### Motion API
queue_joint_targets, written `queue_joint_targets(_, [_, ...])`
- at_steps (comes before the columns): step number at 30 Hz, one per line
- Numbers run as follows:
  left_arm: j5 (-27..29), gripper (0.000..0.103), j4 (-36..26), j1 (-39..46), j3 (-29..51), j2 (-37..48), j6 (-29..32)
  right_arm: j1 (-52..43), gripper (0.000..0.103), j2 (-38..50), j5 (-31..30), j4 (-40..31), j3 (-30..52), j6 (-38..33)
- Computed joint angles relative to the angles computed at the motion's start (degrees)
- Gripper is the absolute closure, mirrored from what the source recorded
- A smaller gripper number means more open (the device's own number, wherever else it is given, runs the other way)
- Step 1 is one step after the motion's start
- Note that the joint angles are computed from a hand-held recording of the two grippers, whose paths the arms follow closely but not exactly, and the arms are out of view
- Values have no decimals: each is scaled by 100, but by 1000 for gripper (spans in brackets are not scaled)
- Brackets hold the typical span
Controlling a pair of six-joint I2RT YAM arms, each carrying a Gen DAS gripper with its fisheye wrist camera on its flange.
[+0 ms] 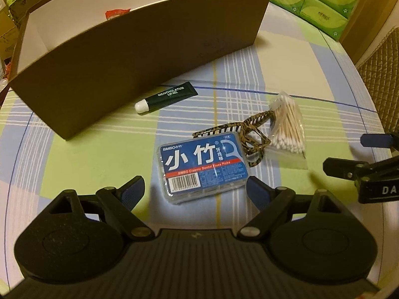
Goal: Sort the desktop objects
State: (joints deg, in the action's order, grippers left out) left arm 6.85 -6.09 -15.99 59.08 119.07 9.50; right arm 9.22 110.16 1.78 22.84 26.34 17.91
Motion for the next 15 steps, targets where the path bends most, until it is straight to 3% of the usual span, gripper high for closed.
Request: queue_joint_targets(15, [-115, 14, 118, -170, 463, 612, -89, -58, 2, 88, 14, 153, -30, 119])
